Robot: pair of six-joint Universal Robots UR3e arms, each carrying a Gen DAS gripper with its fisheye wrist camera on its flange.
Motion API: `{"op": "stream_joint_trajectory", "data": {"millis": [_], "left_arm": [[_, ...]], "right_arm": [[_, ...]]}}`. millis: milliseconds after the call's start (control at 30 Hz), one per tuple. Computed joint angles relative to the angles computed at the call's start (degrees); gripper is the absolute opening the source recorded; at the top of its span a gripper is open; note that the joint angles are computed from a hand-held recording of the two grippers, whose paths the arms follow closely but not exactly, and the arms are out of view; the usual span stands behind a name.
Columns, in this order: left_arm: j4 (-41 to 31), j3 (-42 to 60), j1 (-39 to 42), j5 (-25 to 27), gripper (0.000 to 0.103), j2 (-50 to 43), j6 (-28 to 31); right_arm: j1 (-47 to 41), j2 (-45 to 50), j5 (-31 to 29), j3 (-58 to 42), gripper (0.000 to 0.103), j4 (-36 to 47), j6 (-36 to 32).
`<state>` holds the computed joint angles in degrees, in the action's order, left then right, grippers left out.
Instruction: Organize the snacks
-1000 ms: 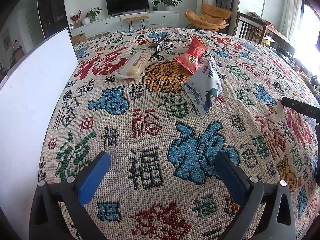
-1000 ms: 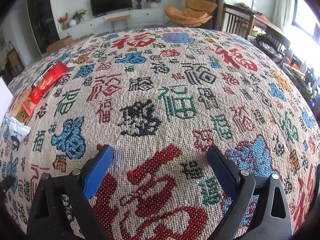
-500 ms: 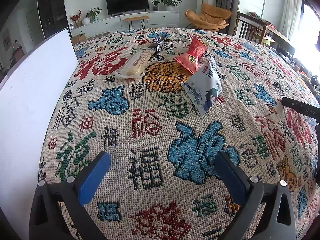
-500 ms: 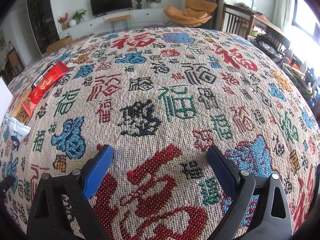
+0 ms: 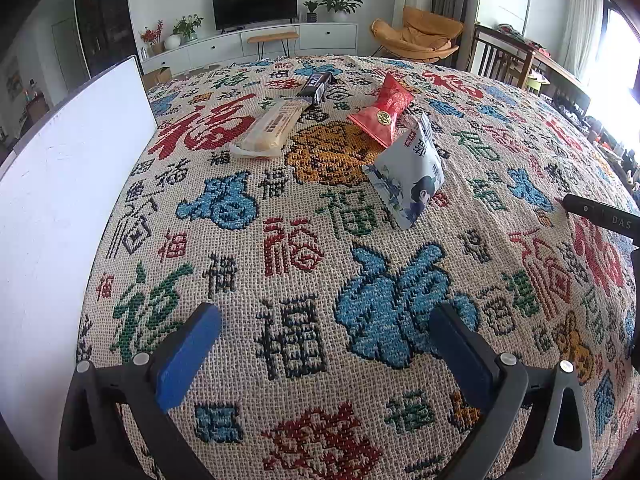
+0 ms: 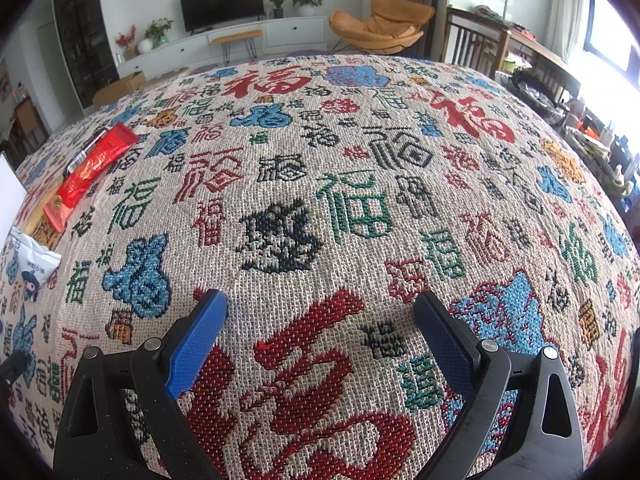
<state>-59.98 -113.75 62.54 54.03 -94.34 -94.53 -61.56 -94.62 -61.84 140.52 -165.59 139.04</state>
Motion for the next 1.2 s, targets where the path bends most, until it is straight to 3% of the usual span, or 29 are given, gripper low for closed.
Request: {"op": "stream_joint_trajectory", "data": {"millis": [833, 900, 967, 1067, 1200], "left_arm": [[-0.17, -0.54, 0.45, -0.13, 0.103, 0.57, 0.44], [-3.29, 1.67, 0.29, 0.33, 0.103, -0.21, 1.47], [-12.03, 9.55, -1.68, 2.35, 0.103, -3.09, 1.98], [-15.84, 20.40, -5.56, 1.02, 0.103, -7.46, -5.01], [-11.43, 35.40, -12.98, -0.99, 0.103, -17.86, -20.72]], "right_arm": [[0.03, 0.02, -0.03, -0.01, 0.097, -0.03, 0.03], [0.01, 0.03, -0.02, -0.03, 0.097, -0.01, 0.01], [0.07, 0.03, -0.08, 0.03, 0.097, -0.14, 0.07], [-0.02, 0.03, 0.02, -0.04, 0.097, 0.03, 0.01], [-0.01, 0.03, -0.01, -0.05, 0.097, 0.01, 0.00]]}}
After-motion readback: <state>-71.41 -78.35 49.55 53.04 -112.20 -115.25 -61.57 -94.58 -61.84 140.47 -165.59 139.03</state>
